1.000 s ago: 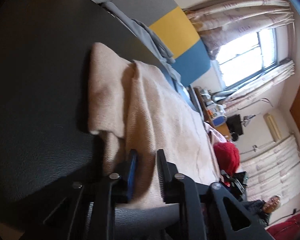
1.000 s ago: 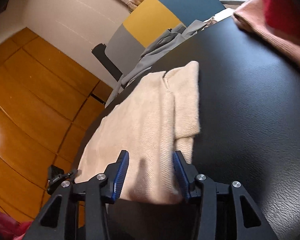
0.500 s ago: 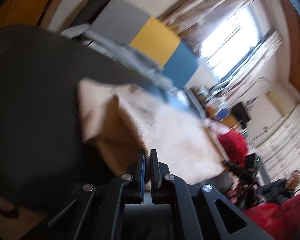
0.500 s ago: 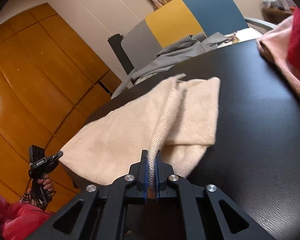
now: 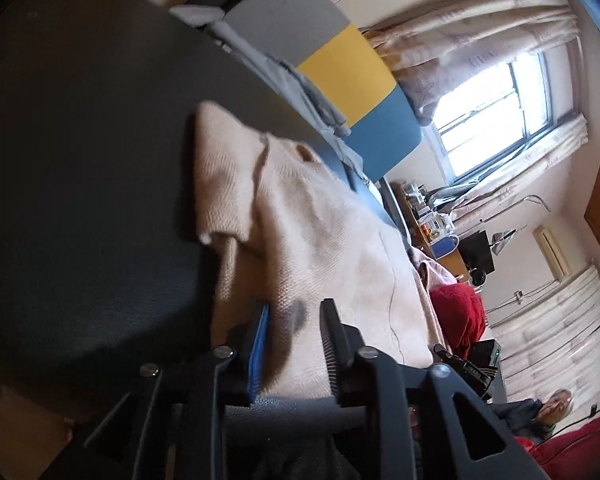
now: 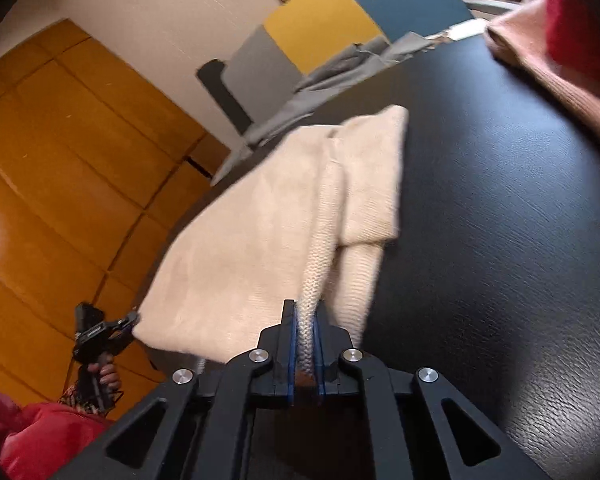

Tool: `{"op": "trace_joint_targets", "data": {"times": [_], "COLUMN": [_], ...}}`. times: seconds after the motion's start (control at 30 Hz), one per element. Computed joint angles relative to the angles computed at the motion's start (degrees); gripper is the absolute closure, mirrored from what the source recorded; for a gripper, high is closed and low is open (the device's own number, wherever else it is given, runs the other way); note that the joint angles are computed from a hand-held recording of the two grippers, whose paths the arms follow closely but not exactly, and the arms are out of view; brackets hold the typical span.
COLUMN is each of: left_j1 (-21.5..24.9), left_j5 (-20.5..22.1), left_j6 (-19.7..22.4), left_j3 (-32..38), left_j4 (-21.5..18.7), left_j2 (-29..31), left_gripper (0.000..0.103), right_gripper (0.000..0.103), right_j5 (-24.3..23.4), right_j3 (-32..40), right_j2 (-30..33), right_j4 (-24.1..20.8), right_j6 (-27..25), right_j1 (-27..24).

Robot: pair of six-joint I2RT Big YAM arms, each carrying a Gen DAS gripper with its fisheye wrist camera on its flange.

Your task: Fold clothes

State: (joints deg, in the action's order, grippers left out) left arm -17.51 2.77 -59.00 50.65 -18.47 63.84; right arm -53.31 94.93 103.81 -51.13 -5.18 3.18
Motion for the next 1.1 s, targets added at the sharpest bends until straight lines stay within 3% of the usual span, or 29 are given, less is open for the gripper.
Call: {"op": "trace_joint_targets", "data": {"times": [0.03,0.07,0.13,0.17,0.27,0.3,0.37,0.4,0.47,0.5,0.57,0.6,0.7,0.77,0.83,0.93,1.03,1.1], "left_j1": [-0.13,-0.41,-1.49,-2.03,-3.35,-3.58,-3.57,-3.94,-4.71,-4.90,-4.71,-4.65,-4.60,-4.88,-5.27,-6.26,-5.60,-4.30], "left_j5": [0.13,-0.25,-3.80,-5.76,-11.68,-12.71,-12.62,-15.42,-21.39,-23.24,-23.72,-23.02,-19.24,-16.84,-16.68,-20.03,-24.13,-26.32], "left_j6": [-0.27,0.16,1.03,1.66,5.64,6.38,5.40,4.87,3.79,4.51,8.36,10.91,18.49,22.75,25.18,28.32,27.82,24.91], "left_j3": [0.67,1.23,1.52,1.58,4.32,5.38,5.50,6.08,7.38,7.61,9.65,12.28,22.40,30.67,37.14,44.27,42.39,39.03], "left_j4": [-0.99,-2.18,-2.92,-3.07,-10.59,-13.79,-15.67,-16.55,-18.38,-16.76,-12.33,-12.02,-13.35,-16.68,-21.31,-27.52,-27.97,-27.71], "left_j2": [1.09,1.84,1.00,0.14,-0.31,0.14,0.33,0.16,-0.10,-0.43,1.22,3.99,14.37,22.14,27.91,34.23,33.67,31.78], "left_gripper": [0.078,0.085,0.097,0.098,0.098,0.099,0.099,0.098,0.090,0.089,0.086,0.086,0.086,0.085,0.085,0.085,0.082,0.083], "right_gripper": [0.082,0.082,0.096,0.096,0.097,0.097,0.093,0.092,0.088,0.081,0.077,0.076,0.075,0.075,0.075,0.075,0.071,0.060], "right_j5": [0.77,1.53,3.06,3.06,3.17,4.82,10.30,13.66,17.97,19.70,22.15,23.15,27.15,28.48,29.38,29.82,32.42,33.27], "right_j3": [0.34,0.69,1.42,1.61,1.94,2.79,5.57,6.76,5.86,4.90,3.81,5.14,11.78,18.55,25.16,35.37,38.09,36.84], "right_j2": [0.17,0.34,0.71,0.62,-1.31,-1.23,0.49,1.37,0.16,-1.06,-3.02,-2.70,0.69,5.05,9.49,16.59,19.18,19.06], "right_j4": [-0.22,-0.45,-0.95,-0.85,-0.47,-2.22,-7.17,-8.91,-4.30,-0.23,7.83,8.76,7.02,3.58,-0.62,-7.88,-9.38,-6.95], "right_j6": [0.35,0.70,1.38,1.83,-0.80,-2.92,-6.93,-8.17,-5.61,-3.53,-0.87,-1.74,-8.38,-13.32,-14.88,-13.97,-14.85,-12.97], "right_j1": [0.30,0.60,1.20,1.26,0.84,1.00,1.82,2.35,2.91,3.16,3.95,4.87,8.86,11.60,13.20,14.93,16.00,15.42]}}
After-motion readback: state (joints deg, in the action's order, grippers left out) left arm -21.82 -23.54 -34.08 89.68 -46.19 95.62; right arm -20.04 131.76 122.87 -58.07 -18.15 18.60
